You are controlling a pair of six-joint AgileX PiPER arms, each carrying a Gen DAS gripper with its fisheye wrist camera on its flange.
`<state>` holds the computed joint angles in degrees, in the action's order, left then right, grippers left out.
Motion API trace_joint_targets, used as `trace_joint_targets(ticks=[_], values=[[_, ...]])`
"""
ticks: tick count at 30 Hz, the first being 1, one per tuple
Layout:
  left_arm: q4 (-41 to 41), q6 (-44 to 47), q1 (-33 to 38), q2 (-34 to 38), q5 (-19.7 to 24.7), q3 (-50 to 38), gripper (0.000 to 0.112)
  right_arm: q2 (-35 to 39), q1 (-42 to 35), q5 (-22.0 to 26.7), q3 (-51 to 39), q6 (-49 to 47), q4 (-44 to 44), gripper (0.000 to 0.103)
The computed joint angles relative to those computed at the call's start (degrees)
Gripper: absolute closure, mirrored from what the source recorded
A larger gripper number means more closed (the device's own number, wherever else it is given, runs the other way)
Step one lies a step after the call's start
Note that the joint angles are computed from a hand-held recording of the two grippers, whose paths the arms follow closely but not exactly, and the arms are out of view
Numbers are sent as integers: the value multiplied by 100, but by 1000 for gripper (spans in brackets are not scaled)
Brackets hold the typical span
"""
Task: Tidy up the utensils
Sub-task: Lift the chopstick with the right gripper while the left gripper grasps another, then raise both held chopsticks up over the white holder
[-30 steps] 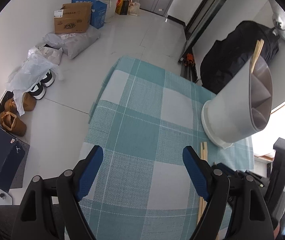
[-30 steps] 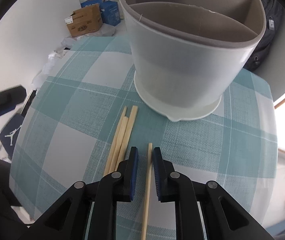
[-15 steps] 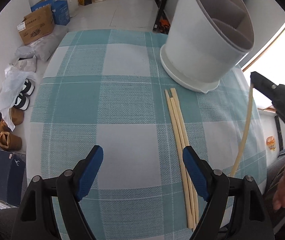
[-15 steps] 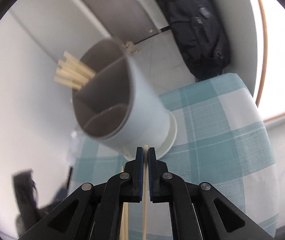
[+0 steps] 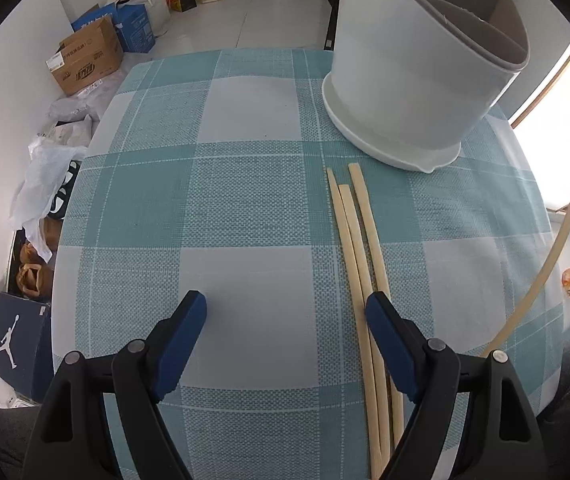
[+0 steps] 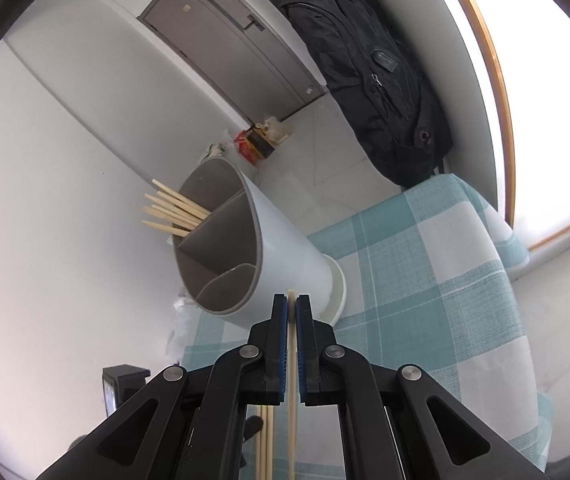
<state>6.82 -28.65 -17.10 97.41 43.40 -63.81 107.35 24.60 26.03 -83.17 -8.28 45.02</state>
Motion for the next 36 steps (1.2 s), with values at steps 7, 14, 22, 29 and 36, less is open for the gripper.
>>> trace_joint_targets(ticks=[7,14,22,29,36], values=[[89,-204,-133,146,43,-145,33,-205,-58,-39,195,-435,423,100],[401,-488,-200,308,369,-331,33,-206,-91,28,156,-533,555,100],[477,-241,5,690,586,-860,42,-136,-95,127,66,-564,551,100],[99,285,131,822,438,-1092,100,-88,-133,216,3,-524,531,100],[167,-192,202,681,33,-816,111,-72,-84,206,-63,-310,264,100]])
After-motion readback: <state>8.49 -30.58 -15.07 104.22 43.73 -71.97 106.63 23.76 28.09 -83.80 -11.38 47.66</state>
